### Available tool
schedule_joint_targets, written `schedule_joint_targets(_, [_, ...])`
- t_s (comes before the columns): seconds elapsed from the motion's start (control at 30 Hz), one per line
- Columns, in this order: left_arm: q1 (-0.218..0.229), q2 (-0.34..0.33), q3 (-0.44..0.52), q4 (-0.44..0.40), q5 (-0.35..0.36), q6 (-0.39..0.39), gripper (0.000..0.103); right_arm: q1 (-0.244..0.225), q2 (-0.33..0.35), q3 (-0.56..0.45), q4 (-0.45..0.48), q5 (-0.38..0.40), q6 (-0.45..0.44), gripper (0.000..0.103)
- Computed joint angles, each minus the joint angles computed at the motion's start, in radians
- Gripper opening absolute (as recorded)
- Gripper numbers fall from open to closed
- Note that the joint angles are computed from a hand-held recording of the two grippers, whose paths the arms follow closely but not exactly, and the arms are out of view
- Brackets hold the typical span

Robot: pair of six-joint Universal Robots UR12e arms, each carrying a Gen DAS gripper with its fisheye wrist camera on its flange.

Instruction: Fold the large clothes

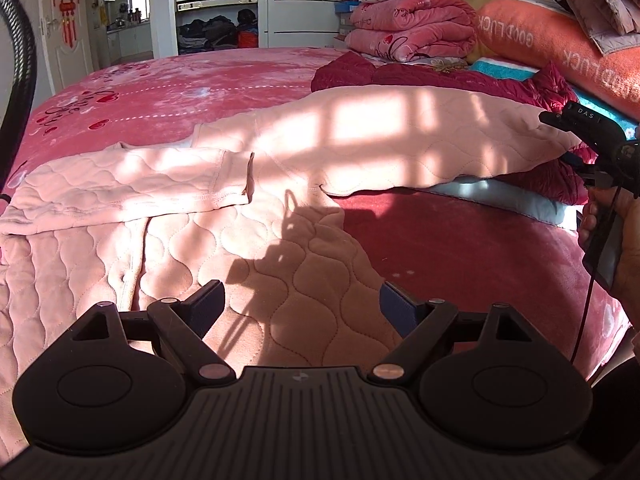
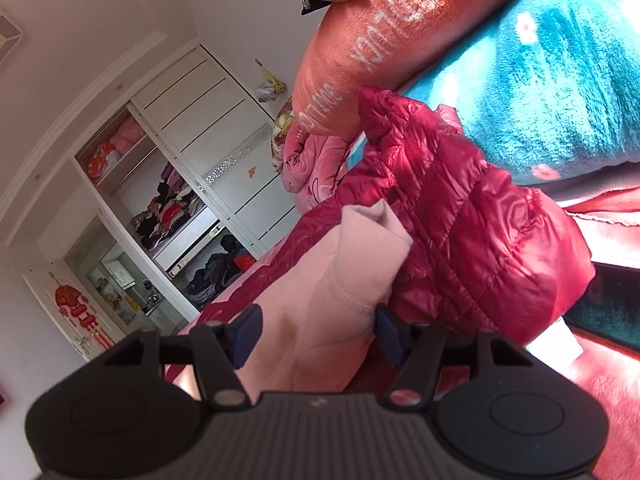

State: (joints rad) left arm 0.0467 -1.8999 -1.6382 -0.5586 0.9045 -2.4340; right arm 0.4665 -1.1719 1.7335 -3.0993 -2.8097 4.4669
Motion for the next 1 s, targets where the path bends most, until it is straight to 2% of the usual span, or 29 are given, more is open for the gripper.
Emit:
schedule_joint_targets(0.1, [0.003,-0.016,0.015,0.011,-0.002,-0.037,0.103,-0.009,-0.002,0.002,0.019,0.01,0.036,0.059])
schedule_joint_targets(0.17, [0.007,-0.03,0.027,0.028,-0.007,-0.063,0.103,-0.014,-0.004,0.003,0.038,0.017,0.064,0.053])
schedule_joint_targets(0.27, [0.016,-0.059,0.053,0.073,-0.01,-0.135,0.103,-0.017,0.01,-0.003,-0.026,0.016,0.03,0.045])
schedule_joint_targets(0.43, [0.035,-0.117,0.111,0.152,-0.02,-0.276,0.103,-0.018,0.012,0.001,-0.092,0.027,0.041,0.022])
schedule_joint_targets(0.57, [0.048,-0.17,0.164,0.233,-0.025,-0.397,0.103,-0.011,0.002,-0.009,-0.049,0.018,0.059,0.01])
schedule_joint_targets(0.67, [0.057,-0.208,0.209,0.296,-0.023,-0.476,0.103,0.0,0.01,-0.054,-0.032,-0.005,-0.056,0.008])
schedule_joint_targets(0.77, [0.065,-0.249,0.263,0.364,-0.026,-0.564,0.103,0.008,0.036,-0.133,-0.029,-0.021,-0.219,0.007])
schedule_joint_targets(0.87, [0.07,-0.294,0.321,0.44,-0.018,-0.649,0.103,0.01,0.08,-0.228,-0.13,0.002,-0.429,0.007])
schedule_joint_targets(0.93, [0.074,-0.32,0.358,0.476,-0.007,-0.713,0.103,0.006,0.118,-0.315,-0.199,0.045,-0.604,0.007])
schedule_joint_targets(1.0, [0.078,-0.342,0.389,0.5,0.01,-0.776,0.103,0.0,0.15,-0.395,-0.245,0.111,-0.73,0.007])
